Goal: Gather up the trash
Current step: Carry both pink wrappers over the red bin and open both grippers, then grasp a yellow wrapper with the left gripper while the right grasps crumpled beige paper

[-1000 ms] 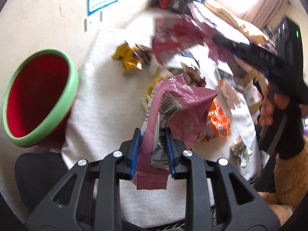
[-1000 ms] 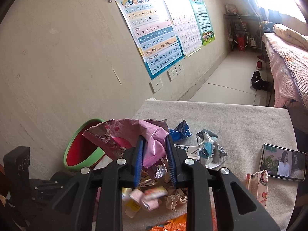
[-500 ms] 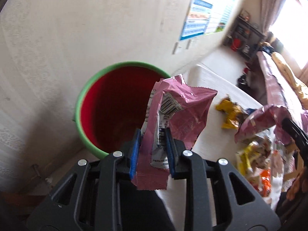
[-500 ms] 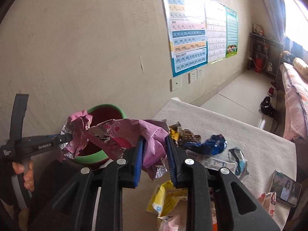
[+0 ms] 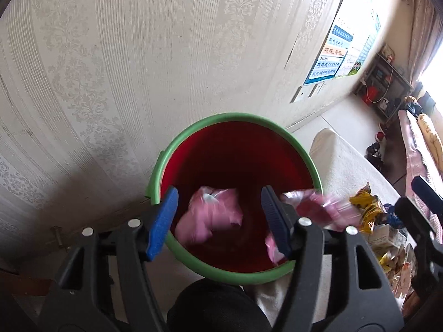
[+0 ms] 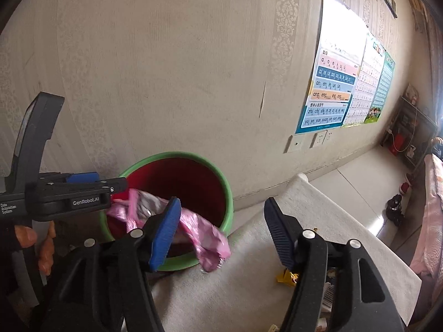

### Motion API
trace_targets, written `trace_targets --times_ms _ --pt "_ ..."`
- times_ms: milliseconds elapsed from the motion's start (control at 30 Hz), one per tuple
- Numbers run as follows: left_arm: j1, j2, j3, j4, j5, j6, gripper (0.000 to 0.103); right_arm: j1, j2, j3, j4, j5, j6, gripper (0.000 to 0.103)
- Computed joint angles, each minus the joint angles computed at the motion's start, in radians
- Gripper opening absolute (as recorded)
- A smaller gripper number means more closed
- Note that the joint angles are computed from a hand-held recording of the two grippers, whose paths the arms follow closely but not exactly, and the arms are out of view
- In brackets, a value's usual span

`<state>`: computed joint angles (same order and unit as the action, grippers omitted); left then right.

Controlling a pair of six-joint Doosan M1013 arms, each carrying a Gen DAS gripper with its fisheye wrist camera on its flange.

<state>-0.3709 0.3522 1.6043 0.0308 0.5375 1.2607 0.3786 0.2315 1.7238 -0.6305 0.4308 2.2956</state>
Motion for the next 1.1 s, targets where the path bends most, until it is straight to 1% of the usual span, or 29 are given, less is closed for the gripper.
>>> trace_targets --times_ms 67,133,200,300,367,467,533,567,667,733,767,833,933,1100 --pt "-0.001 -0.003 0.008 -0.003 -0.009 -0.001 0.064 -0.004 -0.015 0.018 0.014 0.003 0.014 0.064" --pt "-0.001 -0.011 0.024 -0.022 -0.018 0.007 0.064 -0.018 -0.044 0.055 0.065 -0.017 0.006 0.064" --pt "-0.001 -0.016 0.031 -0.058 -0.025 0.030 0.064 -0.029 -0.077 0.095 0.065 -0.013 0.030 0.065" --pt "-0.015 -0.030 0.051 -0.096 -0.041 0.077 0.064 -0.056 -0.133 0.158 0.078 0.022 0.080 0.065" --pt "-0.027 -0.035 0.061 -0.133 -0.049 0.128 0.065 -0.076 -0.173 0.202 0.039 0.050 0.160 0.065" --pt "-0.055 -0.040 0.069 -0.234 -0.044 0.250 0.065 -0.099 -0.214 0.253 -0.031 0.118 0.272 0.065" --pt "-0.078 -0.035 0.067 -0.344 -0.017 0.383 0.065 -0.122 -0.231 0.285 -0.041 0.140 0.330 0.065" --pt "-0.090 -0.033 0.065 -0.387 0.000 0.445 0.065 -0.139 -0.238 0.300 -0.023 0.138 0.346 0.065" --pt "-0.132 -0.021 0.055 -0.484 0.063 0.616 0.067 -0.188 -0.252 0.334 0.054 0.113 0.354 0.065" --pt "-0.153 -0.009 0.042 -0.544 0.109 0.701 0.068 -0.203 -0.258 0.353 0.079 0.093 0.353 0.065" --pt "-0.164 -0.003 0.036 -0.563 0.125 0.729 0.070 -0.214 -0.259 0.360 0.108 0.078 0.339 0.065" --pt "-0.185 0.015 0.017 -0.565 0.166 0.752 0.070 -0.237 -0.260 0.370 0.200 0.042 0.286 0.065" --pt "-0.213 0.039 -0.003 -0.530 0.199 0.732 0.070 -0.254 -0.254 0.372 0.319 0.016 0.200 0.065" --pt "-0.237 0.076 -0.030 -0.481 0.273 0.686 0.070 -0.260 -0.247 0.368 0.405 0.018 0.121 0.065"
